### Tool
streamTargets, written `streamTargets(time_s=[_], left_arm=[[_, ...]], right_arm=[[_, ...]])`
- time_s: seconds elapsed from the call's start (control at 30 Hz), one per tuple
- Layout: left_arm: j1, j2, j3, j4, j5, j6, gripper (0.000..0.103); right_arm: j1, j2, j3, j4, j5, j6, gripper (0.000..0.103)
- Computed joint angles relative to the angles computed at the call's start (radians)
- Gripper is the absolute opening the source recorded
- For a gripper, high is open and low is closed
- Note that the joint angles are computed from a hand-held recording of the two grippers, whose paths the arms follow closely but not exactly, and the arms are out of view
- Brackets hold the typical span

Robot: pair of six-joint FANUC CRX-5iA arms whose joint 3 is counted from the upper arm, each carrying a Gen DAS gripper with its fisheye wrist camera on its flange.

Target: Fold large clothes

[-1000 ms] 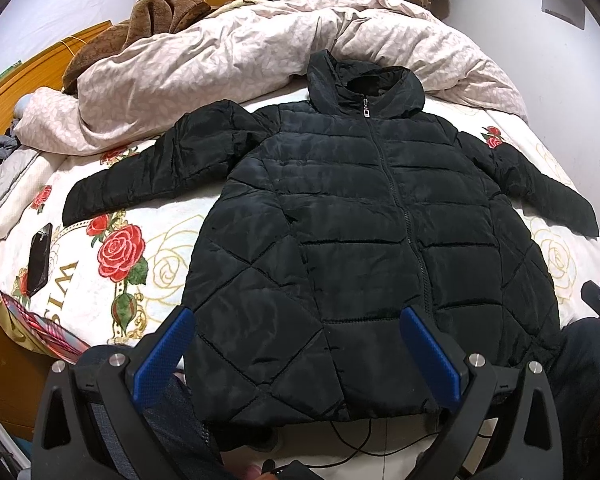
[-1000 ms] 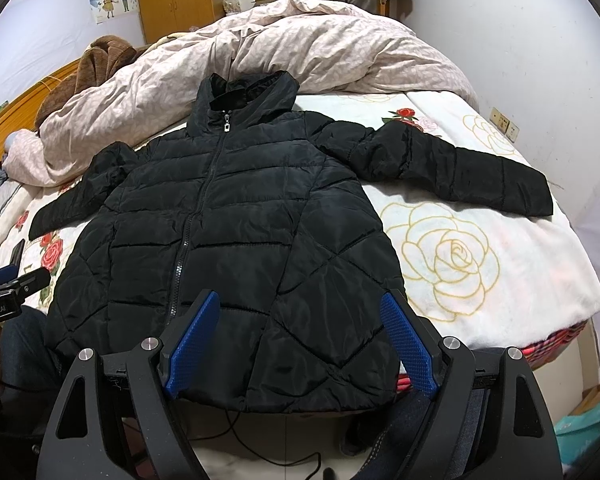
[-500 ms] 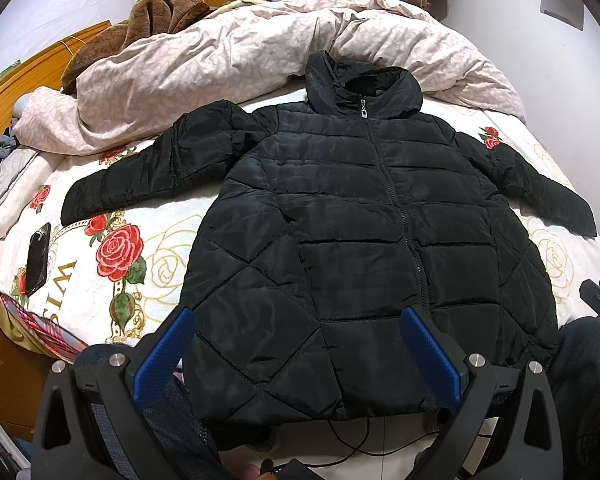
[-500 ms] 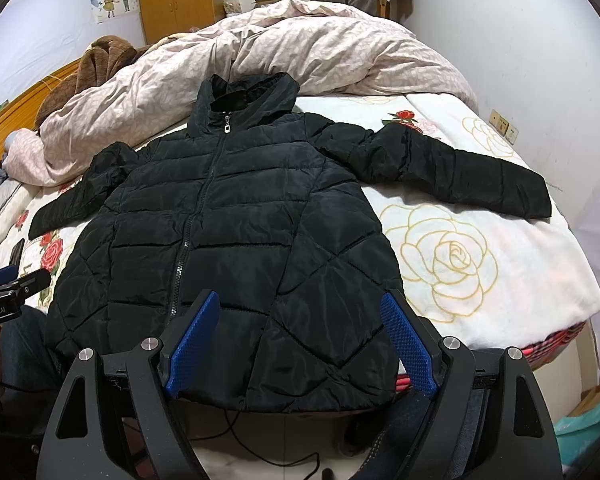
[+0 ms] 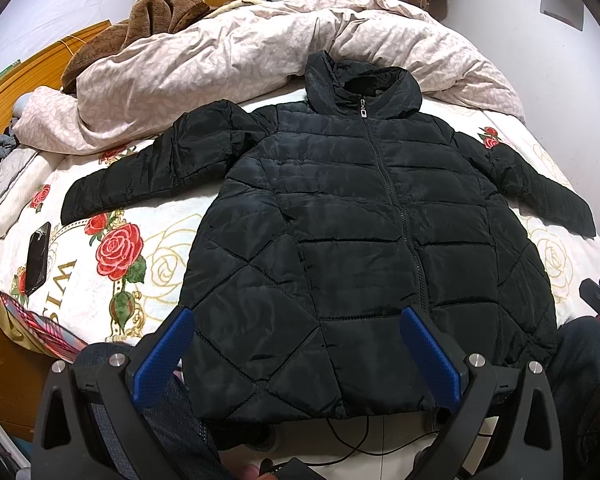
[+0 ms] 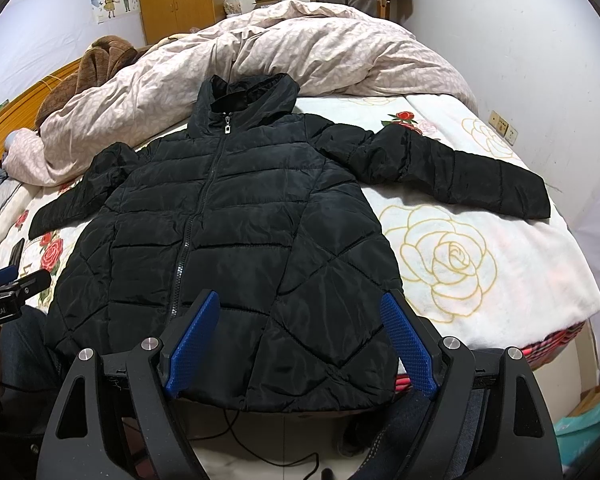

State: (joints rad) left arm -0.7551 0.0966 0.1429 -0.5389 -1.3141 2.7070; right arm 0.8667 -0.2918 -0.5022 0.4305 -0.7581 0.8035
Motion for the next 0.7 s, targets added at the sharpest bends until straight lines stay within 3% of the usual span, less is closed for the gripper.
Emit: streamTargets(time_s=[0.7], left_arm=[[-0.005, 0.006, 0.0, 0.008, 0.002, 0.008, 0.103]], right_arm=[[-0.003, 0.005, 0.009, -0.014, -0.005, 0.021, 0.083]])
